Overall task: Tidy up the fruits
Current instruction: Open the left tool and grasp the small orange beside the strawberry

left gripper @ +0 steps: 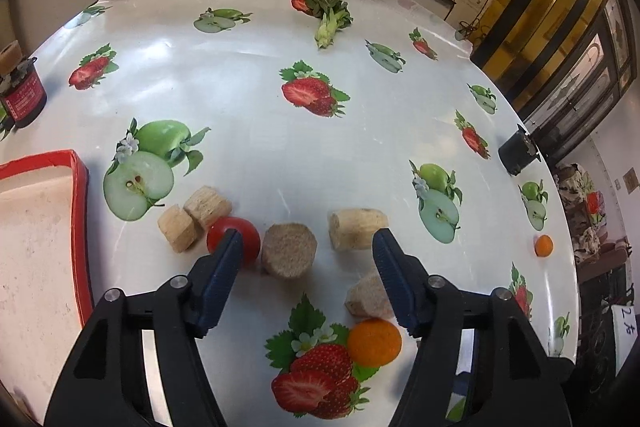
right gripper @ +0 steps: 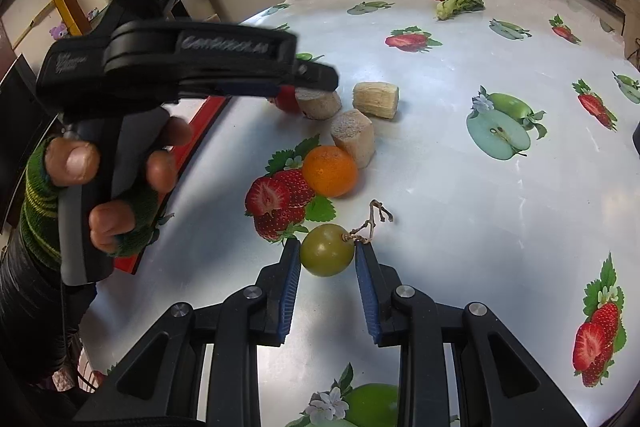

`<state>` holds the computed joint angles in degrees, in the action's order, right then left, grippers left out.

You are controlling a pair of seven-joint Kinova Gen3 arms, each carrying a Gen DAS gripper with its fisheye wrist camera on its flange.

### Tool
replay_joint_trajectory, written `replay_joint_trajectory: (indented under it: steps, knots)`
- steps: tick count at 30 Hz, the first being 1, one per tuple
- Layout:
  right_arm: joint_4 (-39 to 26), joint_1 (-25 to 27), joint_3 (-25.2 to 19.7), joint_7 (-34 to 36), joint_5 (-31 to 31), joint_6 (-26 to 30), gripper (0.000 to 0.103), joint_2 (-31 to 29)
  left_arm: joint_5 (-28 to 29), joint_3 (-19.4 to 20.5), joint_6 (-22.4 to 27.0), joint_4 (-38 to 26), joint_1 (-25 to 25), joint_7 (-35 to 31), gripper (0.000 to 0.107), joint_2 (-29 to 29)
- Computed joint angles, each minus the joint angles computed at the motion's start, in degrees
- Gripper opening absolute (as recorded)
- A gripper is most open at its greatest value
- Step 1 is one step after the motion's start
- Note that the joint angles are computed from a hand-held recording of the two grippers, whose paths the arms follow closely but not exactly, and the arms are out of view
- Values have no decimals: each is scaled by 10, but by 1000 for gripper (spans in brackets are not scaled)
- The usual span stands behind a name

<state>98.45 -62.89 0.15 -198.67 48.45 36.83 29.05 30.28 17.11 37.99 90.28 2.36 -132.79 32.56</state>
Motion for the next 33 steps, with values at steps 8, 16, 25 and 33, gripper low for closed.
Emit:
replay_joint_trajectory:
  steps: [8, 16, 25, 33]
  knots:
    - [13, -12, 3, -31, 21, 5, 29, -12, -48, 10, -47, 33, 8, -25, 60, -17]
    - [30, -7, -11, -74, 51, 7, 29, -22, 1, 15, -29, 61, -41, -80, 60, -27]
    - [41, -4, -22, -99, 70, 9, 29, -28, 18, 20, 18, 102, -28, -192, 60, -48]
    - [60, -12, -39, -132, 63, 46, 29, -42, -4, -6, -3, 93, 31, -139, 31, -31]
